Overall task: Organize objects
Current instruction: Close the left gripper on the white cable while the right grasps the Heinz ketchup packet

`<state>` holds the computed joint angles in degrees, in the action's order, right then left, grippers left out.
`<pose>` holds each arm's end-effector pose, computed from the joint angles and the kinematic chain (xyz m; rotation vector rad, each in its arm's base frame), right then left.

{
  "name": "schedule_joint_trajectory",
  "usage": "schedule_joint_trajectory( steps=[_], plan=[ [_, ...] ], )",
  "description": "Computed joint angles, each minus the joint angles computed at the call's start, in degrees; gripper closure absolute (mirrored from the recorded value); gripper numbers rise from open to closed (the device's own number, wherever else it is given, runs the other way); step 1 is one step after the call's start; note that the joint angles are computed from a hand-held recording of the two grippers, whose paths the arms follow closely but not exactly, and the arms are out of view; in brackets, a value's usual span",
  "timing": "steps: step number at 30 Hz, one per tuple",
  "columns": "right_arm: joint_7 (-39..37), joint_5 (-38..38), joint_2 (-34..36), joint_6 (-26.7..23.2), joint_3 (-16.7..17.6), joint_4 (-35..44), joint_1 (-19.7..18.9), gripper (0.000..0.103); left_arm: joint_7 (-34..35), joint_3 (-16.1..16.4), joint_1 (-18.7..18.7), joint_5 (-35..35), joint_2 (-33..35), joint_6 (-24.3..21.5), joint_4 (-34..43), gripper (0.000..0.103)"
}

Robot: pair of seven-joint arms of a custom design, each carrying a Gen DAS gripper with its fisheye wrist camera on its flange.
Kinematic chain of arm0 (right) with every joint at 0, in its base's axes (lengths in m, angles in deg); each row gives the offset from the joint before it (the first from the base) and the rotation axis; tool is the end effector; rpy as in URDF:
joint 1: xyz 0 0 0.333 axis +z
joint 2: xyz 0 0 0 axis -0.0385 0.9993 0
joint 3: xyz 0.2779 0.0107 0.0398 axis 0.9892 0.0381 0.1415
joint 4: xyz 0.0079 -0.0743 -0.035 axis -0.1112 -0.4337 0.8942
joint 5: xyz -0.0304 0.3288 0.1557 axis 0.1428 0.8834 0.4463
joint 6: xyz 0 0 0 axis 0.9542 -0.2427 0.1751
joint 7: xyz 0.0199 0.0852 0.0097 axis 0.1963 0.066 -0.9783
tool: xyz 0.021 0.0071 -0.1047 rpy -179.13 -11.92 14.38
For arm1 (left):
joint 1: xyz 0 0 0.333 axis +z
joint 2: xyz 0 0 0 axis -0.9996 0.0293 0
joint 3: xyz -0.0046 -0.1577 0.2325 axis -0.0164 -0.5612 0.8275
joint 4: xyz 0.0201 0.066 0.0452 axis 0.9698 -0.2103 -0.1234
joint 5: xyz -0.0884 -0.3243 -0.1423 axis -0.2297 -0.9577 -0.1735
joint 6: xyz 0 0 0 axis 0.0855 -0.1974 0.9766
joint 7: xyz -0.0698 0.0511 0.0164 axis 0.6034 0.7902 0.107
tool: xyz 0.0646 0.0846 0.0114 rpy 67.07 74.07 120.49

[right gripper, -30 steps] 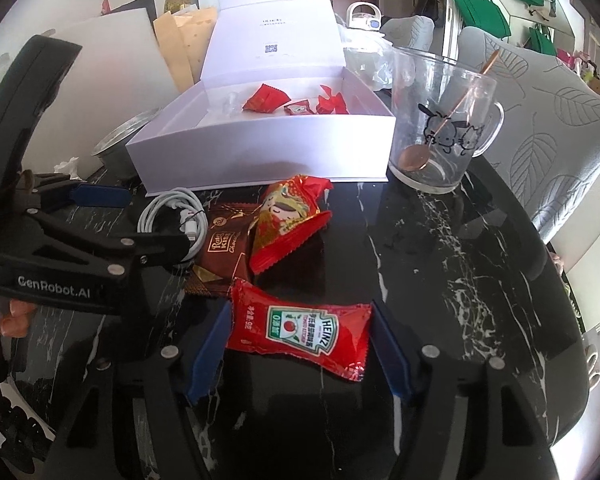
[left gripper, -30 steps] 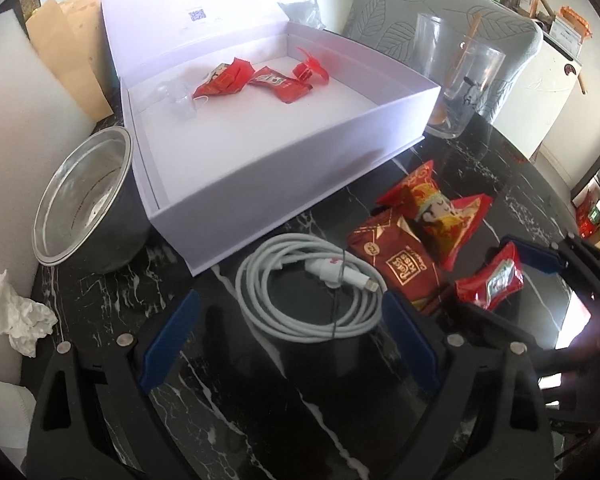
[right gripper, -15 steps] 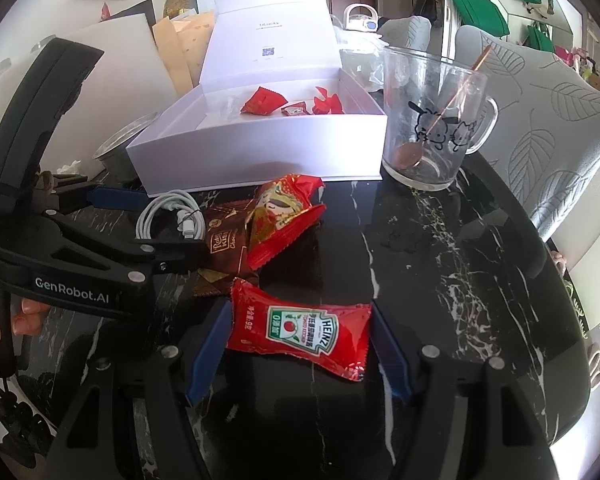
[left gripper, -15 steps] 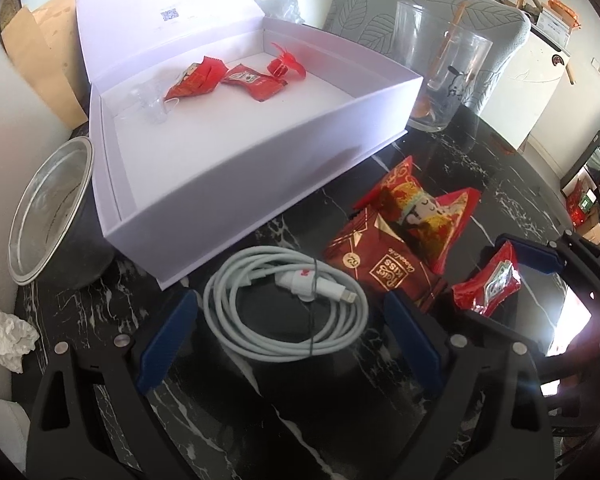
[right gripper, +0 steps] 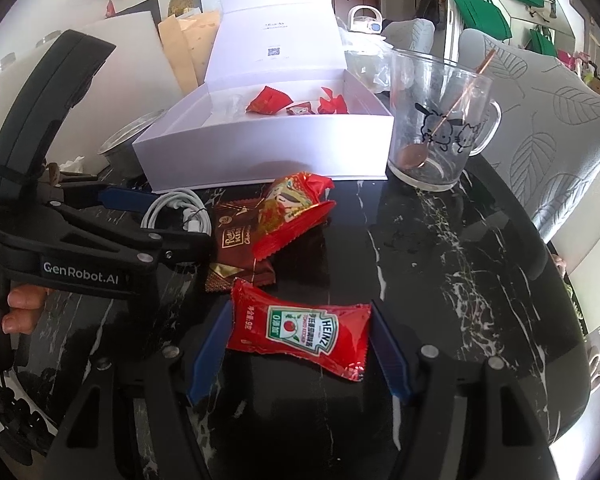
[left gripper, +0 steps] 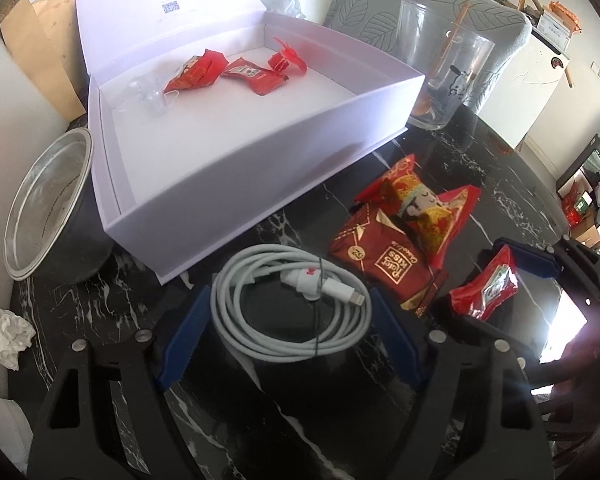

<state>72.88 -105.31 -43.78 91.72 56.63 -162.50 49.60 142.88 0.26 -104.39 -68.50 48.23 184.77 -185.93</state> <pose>0.4834 0.5213 0.3359 -2.0717 1.3719 -0.4408 0.5109 -0.2923 0.3482 -1.7564 2.1917 -0.6187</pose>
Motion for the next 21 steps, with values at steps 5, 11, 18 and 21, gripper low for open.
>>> schedule_joint_trajectory(
  steps=[5, 11, 18, 21],
  plan=[
    [-0.6, 0.7, -0.2, 0.2, 0.6, -0.1, -0.2, 0.037, 0.1, -0.2, 0.2, -0.5, -2.3, 1.0, -2.3, 0.024],
    [1.7, -0.4, -1.5, 1.5, -0.7, -1.3, 1.1, 0.037, -0.9, -0.2, 0.4, -0.3, -5.9, 1.8, -5.4, 0.024],
    [5.3, -3.9, -3.8, 3.6, -2.9, -3.0, 3.2, 0.037, -4.1, 0.0, 0.7, 1.7, -9.7, 2.1, -8.2, 0.024],
    [6.5, -5.8, -4.5, 3.8, -3.5, -3.0, 3.8, 0.055, -4.9, -0.1, 1.1, 2.0, -11.4, 2.4, -9.4, 0.024]
  ],
)
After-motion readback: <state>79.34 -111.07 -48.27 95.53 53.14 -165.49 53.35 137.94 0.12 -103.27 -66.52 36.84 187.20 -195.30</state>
